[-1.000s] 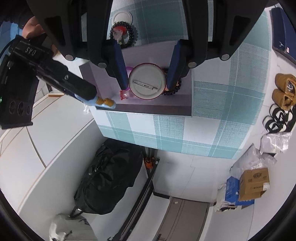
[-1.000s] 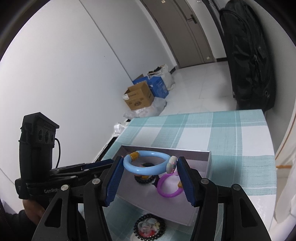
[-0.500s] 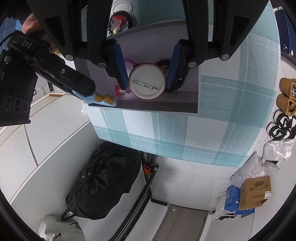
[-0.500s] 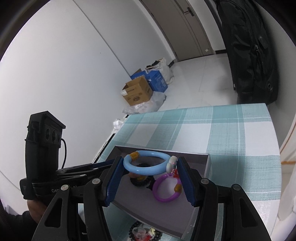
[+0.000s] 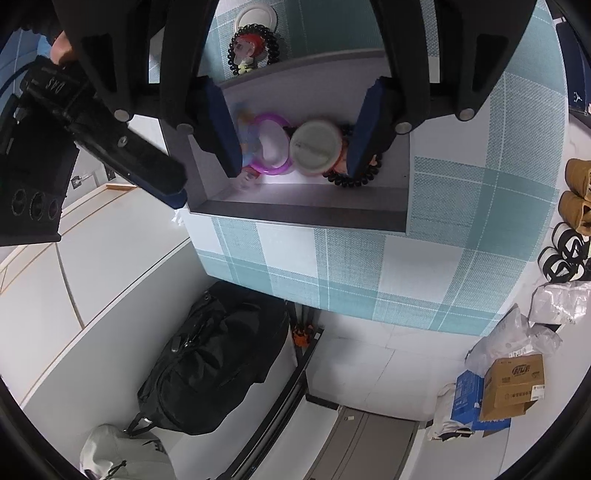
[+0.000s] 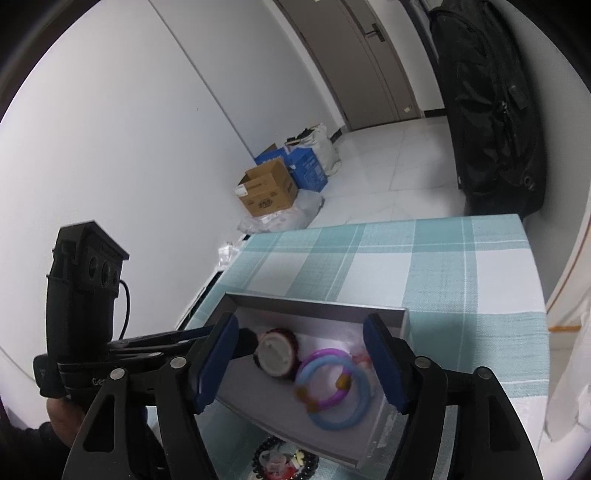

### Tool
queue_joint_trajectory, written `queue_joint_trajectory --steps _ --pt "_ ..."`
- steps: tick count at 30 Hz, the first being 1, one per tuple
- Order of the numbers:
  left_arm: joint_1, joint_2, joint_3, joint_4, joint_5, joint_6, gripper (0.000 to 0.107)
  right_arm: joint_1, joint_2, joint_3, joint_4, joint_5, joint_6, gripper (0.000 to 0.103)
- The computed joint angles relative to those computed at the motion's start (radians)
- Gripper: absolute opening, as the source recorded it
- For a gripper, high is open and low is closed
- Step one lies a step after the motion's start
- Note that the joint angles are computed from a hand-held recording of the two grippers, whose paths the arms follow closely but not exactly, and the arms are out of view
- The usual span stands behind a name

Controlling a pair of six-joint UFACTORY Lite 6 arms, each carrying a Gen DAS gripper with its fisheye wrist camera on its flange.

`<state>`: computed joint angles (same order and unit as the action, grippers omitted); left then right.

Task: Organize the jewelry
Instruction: 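Lower the blue bangle and white badge into the box and open both tools, then reach the right tool to the black beaded bracelet and grasp it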

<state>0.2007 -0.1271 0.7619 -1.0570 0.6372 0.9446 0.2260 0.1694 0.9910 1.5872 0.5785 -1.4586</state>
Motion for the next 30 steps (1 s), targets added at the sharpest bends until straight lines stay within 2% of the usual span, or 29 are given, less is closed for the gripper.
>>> queue_joint_trajectory --steps 9,20,24,30 --pt "-0.029 -0.060 -0.044 0.061 -0.053 -0.046 0.054 -0.026 -0.053 -0.048 0.042 -0.003 -0.020 0.073" --pt "-0.058 -0.238 -0.155 0.110 -0.086 -0.059 0.054 -0.007 -0.191 -0.167 0.070 -0.054 -0.056 0.080" --pt "-0.067 -0.320 -0.207 0.114 -0.105 -0.056 0.054 -0.005 -0.238 -0.212 0.071 -0.067 -0.061 0.084" --pt "-0.114 -0.488 -0.298 0.242 -0.145 -0.145 0.055 -0.012 -0.304 -0.279 0.034 -0.077 -0.045 0.085"
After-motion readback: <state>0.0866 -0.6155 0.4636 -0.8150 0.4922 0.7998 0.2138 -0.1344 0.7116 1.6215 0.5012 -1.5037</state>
